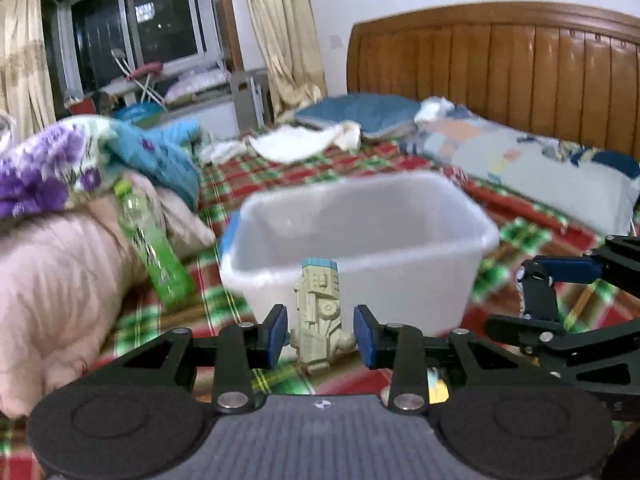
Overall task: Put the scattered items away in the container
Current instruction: 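Carry both toys over the bin and open both tools to release them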
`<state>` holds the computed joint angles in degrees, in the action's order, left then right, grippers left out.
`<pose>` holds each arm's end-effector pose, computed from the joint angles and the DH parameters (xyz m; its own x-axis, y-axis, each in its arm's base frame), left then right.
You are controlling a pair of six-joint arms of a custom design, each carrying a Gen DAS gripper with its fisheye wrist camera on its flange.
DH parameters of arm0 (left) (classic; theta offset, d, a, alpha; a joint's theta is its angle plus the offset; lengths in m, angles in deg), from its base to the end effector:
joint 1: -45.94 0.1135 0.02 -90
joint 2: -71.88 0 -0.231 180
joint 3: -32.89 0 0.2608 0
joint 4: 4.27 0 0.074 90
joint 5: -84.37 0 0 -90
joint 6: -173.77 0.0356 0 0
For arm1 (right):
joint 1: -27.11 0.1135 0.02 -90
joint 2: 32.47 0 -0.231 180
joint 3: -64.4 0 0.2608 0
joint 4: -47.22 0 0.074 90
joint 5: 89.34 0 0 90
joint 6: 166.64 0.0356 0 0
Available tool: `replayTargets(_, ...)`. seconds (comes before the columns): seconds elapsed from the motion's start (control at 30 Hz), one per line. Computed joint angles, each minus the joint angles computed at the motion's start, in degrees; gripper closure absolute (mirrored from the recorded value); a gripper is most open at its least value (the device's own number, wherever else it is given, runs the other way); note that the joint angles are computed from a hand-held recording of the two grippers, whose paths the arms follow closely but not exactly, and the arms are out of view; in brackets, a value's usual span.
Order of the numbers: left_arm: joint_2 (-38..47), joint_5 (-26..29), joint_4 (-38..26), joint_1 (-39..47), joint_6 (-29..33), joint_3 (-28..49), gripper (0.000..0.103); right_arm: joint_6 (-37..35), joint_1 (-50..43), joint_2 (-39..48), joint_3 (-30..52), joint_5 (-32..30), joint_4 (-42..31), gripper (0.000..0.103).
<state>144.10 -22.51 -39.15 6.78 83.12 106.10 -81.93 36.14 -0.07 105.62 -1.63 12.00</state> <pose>0.2391 -0.1814 0.2777 -0.4371 0.3420 -0.8319 0.4125 0.8981 0.1525 0.1784 0.0298 0.2285 -0.4195 -0.1600 -0.8935 -0.2318 0.9706 -0.0649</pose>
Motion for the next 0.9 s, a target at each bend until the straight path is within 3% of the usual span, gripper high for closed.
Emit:
replayTargets(0.23,7.85,1.1,1.99,1.5,2.35,8.78,0.063,-0.89,-1.82,13.42,6.76,-0.74,10.28,0.037)
replayTargets(0.5,18.86,2.76,4.36,4.18,3.72,17.9,0.063,0.74,-7.4,28.37,13.17,-5.86,18.44,0.037)
replayTargets(0.9,31.9,5.73,5.28,7.82,1.87,27.02,0.063,0.73,-6.97,42.35,18.59,-6.87,23.39,0.037)
